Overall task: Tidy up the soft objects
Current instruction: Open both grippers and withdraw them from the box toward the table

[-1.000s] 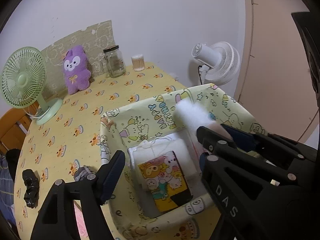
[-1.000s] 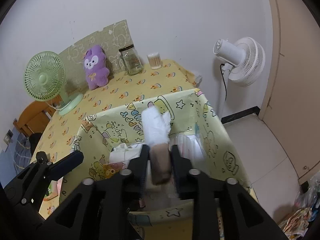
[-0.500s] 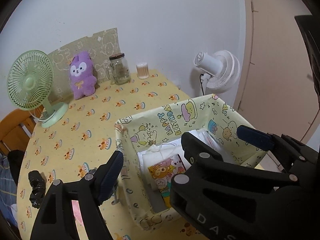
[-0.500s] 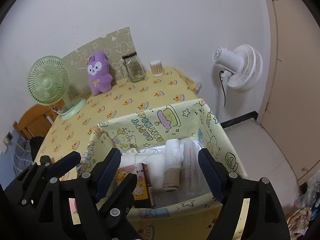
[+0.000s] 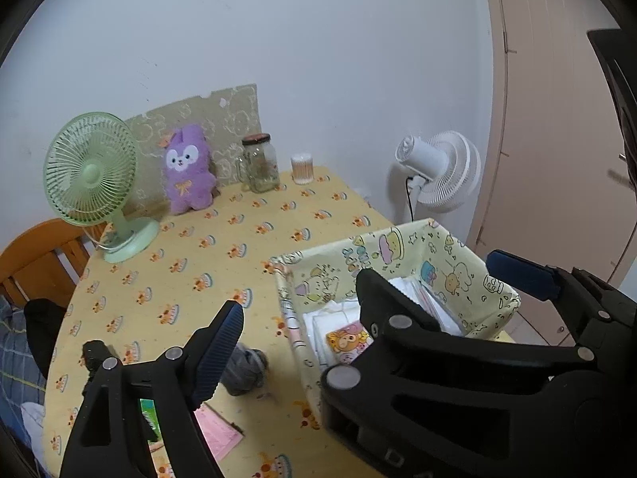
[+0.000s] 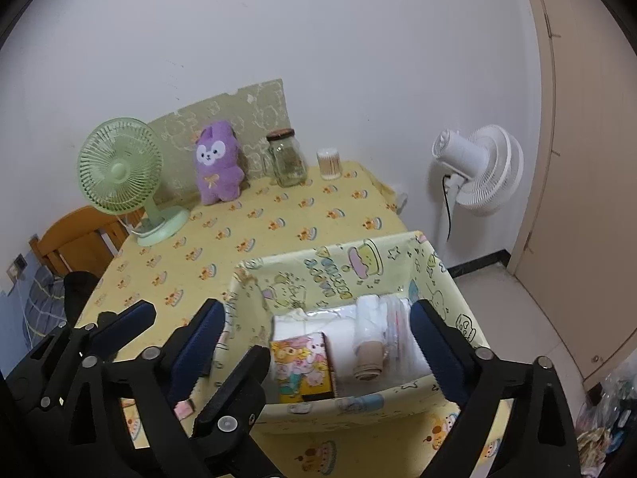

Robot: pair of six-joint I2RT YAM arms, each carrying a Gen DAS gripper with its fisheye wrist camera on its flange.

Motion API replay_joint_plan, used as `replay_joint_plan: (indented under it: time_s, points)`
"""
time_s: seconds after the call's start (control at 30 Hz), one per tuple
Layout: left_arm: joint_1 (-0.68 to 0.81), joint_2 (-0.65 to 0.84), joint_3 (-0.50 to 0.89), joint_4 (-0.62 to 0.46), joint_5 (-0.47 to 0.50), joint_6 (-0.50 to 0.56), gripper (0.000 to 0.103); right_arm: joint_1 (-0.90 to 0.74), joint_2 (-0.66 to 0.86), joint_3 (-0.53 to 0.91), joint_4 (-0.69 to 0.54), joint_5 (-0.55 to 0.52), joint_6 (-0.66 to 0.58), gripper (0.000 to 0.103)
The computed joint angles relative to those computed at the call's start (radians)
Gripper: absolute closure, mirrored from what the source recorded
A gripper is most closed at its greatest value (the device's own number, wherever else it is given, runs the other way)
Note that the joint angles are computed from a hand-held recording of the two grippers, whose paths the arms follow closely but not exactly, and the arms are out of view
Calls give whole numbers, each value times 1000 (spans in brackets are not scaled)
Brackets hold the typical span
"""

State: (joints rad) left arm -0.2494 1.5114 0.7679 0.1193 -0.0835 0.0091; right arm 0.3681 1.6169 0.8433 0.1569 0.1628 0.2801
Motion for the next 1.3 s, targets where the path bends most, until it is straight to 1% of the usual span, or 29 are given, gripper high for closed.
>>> replay_joint_plan:
  time_s: [0.1,0.37,0.57,0.73,0.8,0.87,1.07,1.3]
  points:
    - [17,-37,-20,4,4,1,17,29,-26,-4,-11,37,3,1]
    - [64,-146,-84,12,25,12,13,113,-84,-17,-14,134,4,0]
    - [112,-223,-129,0,60,17,12,168,-111,-11,-33,162,-5,0]
    - [149,-269,-156,-2,78,29,12,211,-121,-14,-28,182,-1,0]
    - [165,-289,-170,2,84,35,12,230,-125,-23,-5,192,-8,0]
    - [181,-302,-178,-4,94,36,11,246,-123,-17,-12,203,-4,0]
    - [232,-312,-198,3,127,53,11,272,-97,-9,7,182,-6,0]
    - [293,-299,-232,40,155,84,10,306,-37,-4,61,195,18,0]
